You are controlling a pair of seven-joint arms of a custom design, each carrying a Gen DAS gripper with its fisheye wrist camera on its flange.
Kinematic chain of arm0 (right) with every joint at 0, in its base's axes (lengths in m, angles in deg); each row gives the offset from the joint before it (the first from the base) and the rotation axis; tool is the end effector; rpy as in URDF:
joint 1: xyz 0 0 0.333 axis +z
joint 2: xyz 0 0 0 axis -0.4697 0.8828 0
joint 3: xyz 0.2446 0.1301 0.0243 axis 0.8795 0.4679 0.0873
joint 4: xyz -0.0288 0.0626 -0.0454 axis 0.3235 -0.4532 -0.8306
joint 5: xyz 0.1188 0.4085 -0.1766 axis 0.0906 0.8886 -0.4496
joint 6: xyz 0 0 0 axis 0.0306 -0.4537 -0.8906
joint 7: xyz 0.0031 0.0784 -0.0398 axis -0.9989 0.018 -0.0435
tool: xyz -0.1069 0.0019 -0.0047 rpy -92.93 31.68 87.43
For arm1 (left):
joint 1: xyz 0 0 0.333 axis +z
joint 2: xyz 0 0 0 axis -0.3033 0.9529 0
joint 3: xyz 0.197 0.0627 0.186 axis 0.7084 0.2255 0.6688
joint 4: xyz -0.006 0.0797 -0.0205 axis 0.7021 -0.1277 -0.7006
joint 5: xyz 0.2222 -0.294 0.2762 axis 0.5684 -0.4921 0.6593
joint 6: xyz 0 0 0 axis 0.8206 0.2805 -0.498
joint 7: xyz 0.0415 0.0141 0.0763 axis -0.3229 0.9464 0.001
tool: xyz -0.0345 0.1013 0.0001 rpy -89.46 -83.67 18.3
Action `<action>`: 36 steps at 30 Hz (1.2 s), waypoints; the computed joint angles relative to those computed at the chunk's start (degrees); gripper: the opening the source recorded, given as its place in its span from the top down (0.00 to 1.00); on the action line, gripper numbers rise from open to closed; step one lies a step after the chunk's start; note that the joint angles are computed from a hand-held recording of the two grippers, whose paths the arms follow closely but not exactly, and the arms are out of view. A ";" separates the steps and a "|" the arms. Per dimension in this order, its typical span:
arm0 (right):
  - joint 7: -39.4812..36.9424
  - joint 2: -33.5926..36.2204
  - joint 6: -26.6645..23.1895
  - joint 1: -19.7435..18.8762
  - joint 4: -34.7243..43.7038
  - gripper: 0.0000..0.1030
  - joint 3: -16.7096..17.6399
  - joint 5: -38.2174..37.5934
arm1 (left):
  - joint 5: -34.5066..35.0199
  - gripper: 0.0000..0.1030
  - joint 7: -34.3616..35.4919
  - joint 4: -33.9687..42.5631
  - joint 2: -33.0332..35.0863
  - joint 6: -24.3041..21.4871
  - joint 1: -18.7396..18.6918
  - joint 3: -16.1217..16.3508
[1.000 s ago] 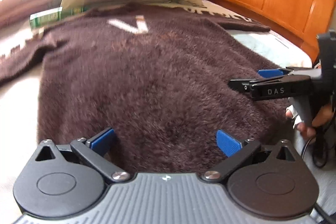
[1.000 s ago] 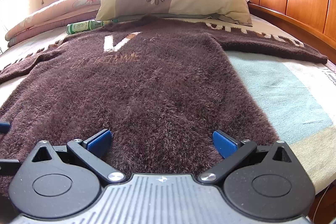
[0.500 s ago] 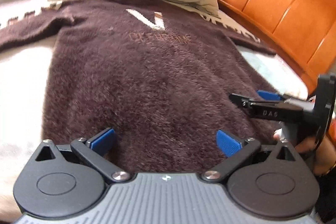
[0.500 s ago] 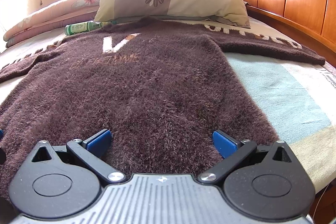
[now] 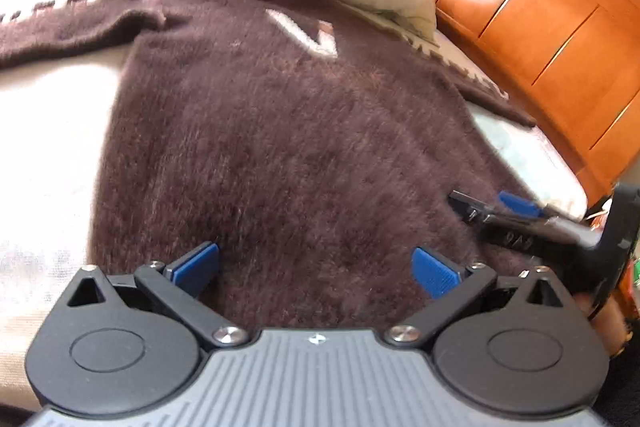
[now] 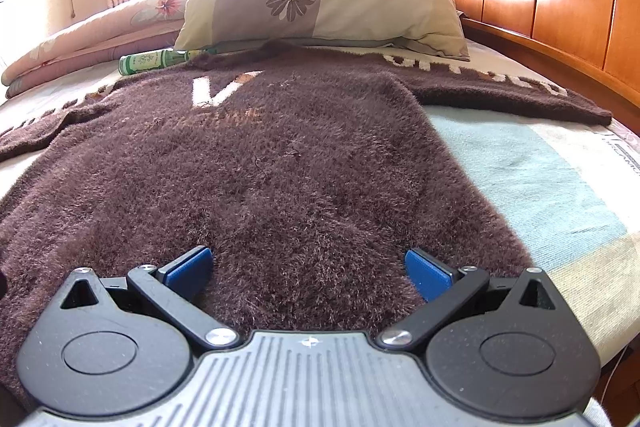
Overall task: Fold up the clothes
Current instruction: 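Move the left tool to the striped sleeve cuff beside the sweater body, then close the left tool on the striped sleeve cuff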
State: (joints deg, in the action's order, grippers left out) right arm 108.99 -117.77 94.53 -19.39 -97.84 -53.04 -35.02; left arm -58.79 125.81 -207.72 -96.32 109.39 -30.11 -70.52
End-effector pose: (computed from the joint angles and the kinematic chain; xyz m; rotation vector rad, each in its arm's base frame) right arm 0.4474 0.1218 0.4003 -1.7257 1.5338 -0.7093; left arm 0.4186 -0.0695 0.4255 -1.9120 1.8956 -1.0994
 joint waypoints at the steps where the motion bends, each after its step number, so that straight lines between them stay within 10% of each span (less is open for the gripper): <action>1: 0.16 0.02 0.03 -0.33 0.02 0.00 0.41 -0.03 | 0.08 0.01 0.49 -0.08 -0.55 -0.71 -0.12 0.42; 7: 2.50 -0.25 1.45 -3.35 -0.45 0.00 3.89 -0.62 | 1.39 0.01 2.17 1.52 -2.16 -0.87 4.14 1.85; 15: -10.23 -7.94 -14.53 11.12 0.40 0.00 -8.11 3.60 | 2.38 0.01 0.21 15.92 9.11 -0.79 14.20 5.23; 23: -17.84 -8.14 -19.14 22.05 5.66 0.00 -15.08 18.75 | -18.42 0.01 7.94 37.94 32.07 -10.16 11.49 17.91; 36: -21.35 4.92 -28.22 19.45 16.40 0.00 -6.65 26.25 | -27.24 0.02 9.04 42.45 42.68 -15.53 24.05 16.20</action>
